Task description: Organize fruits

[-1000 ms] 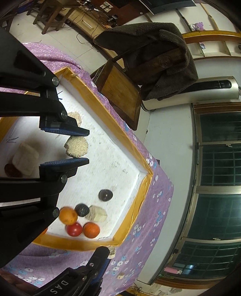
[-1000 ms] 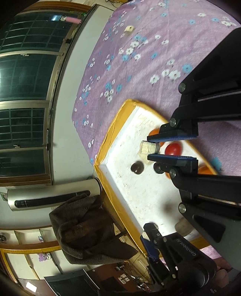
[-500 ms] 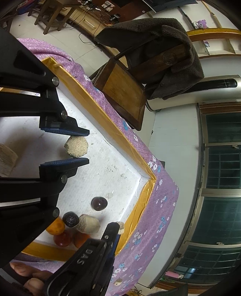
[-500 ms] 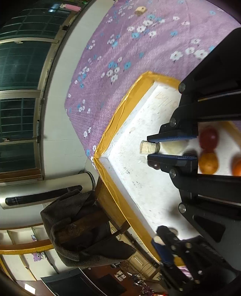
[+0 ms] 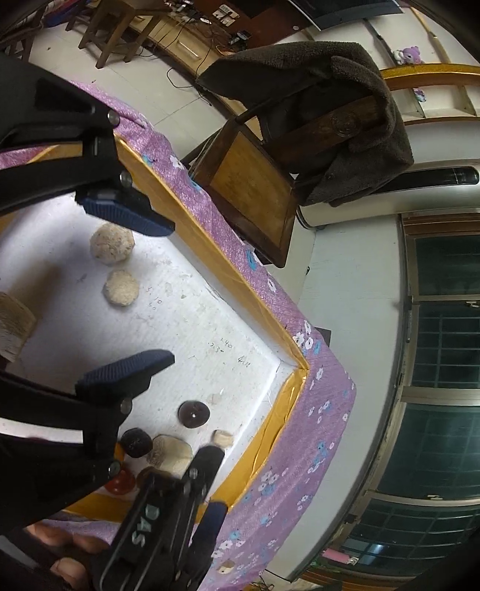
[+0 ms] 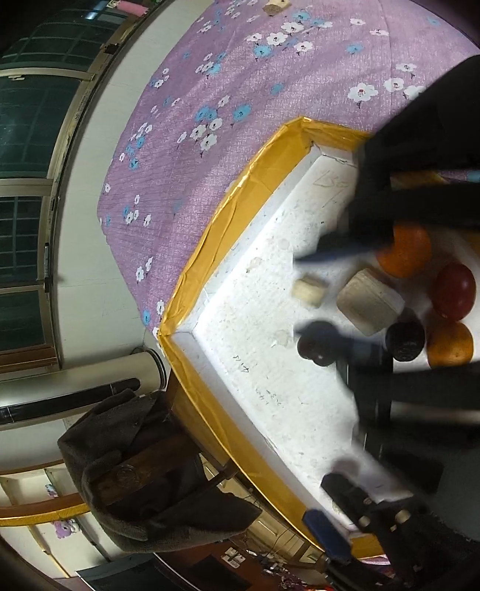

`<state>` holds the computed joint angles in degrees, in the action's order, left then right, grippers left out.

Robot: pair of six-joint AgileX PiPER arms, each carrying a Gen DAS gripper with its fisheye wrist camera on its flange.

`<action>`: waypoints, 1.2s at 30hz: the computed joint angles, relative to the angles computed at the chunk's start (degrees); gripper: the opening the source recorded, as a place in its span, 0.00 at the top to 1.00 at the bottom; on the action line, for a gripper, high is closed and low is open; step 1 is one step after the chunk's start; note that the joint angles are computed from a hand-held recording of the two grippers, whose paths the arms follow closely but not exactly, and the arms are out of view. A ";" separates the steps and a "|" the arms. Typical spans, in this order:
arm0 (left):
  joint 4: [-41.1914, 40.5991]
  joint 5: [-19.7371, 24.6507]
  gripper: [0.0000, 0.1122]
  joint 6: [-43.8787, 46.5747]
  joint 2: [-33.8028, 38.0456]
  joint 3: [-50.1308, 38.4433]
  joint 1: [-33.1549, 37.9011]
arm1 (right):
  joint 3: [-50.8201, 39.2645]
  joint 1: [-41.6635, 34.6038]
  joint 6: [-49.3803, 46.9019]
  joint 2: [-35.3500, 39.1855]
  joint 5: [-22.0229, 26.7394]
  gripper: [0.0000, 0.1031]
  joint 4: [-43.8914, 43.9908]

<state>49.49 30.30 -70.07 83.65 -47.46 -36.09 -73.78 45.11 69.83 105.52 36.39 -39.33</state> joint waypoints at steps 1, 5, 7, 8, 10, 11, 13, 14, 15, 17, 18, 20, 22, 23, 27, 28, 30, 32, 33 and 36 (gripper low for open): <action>0.06 0.16 0.41 -0.12 -0.49 0.26 -0.20 | 0.75 0.34 1.66 -0.73 0.14 0.24 -1.34; 0.42 2.03 0.33 -1.96 -4.84 2.86 -2.13 | 4.88 2.50 8.11 -5.28 2.30 0.21 -6.37; -0.69 2.92 0.32 -2.33 -6.93 3.97 -3.26 | 7.81 4.45 10.81 -8.50 4.45 0.19 -8.55; -1.43 3.30 0.29 -2.06 -7.52 4.15 -3.83 | 8.98 5.37 11.84 -9.63 5.22 0.16 -9.45; -2.56 5.40 0.28 -1.68 -9.26 4.84 -6.00 | 12.15 8.33 14.13 -13.02 7.70 0.08 -11.22; -1.85 6.70 0.28 -2.90 -9.64 4.97 -7.44 | 13.84 9.99 15.26 -14.84 8.66 0.02 -11.99; 0.10 9.28 0.26 -5.84 -11.00 5.81 -10.66 | 16.97 14.00 17.23 -18.16 10.97 0.00 -13.61; 0.62 10.34 0.25 -6.73 -11.72 6.25 -12.12 | 18.01 16.42 17.88 -19.44 13.12 0.00 -14.10; 1.22 11.70 0.24 -7.96 -12.42 6.67 -13.78 | 19.19 19.08 18.65 -20.82 15.15 0.00 -14.67; 2.72 14.33 0.17 -10.31 -13.10 7.17 -16.74 | 21.01 23.49 19.76 -23.02 18.52 0.00 -15.26; 2.90 15.56 0.09 -10.91 -13.10 7.06 -17.93 | 21.63 25.69 20.05 -24.02 20.37 0.00 -15.16; 3.52 17.14 0.09 -12.07 -13.72 7.27 -20.03 | 22.65 29.50 20.82 -25.71 23.22 0.00 -15.14; 3.31 18.63 0.09 -11.95 -14.02 7.04 -21.36 | 23.03 32.62 21.19 -26.70 25.78 0.00 -14.79; 3.12 19.20 0.09 -11.74 -14.20 6.89 -21.97 | 23.05 34.14 21.18 -26.93 27.12 0.00 -14.56; 3.22 20.78 0.09 -12.32 -14.82 6.99 -23.53 | 23.05 38.51 23.03 -26.75 30.79 0.00 -14.98; 3.25 21.15 0.09 -12.62 -14.84 7.10 -23.97 | 23.04 38.89 23.32 -26.69 30.97 0.00 -15.02; 3.43 21.38 0.08 -12.87 -14.80 7.11 -24.02 | 23.00 39.74 23.92 -26.53 31.40 0.00 -15.17; 3.45 21.33 0.08 -12.99 -14.80 7.23 -23.85 | 22.84 39.76 23.90 -26.31 31.26 0.00 -15.15; 3.34 21.13 0.08 -12.75 -14.81 7.29 -23.56 | 22.76 39.80 23.78 -26.24 31.28 0.00 -14.98; 3.60 20.02 0.08 -12.76 -15.13 7.78 -22.82 | 22.55 40.04 23.79 -25.93 31.50 0.00 -14.89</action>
<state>53.09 50.32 -82.83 68.51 -39.68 -58.91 -51.23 85.15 93.63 79.59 67.90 -54.22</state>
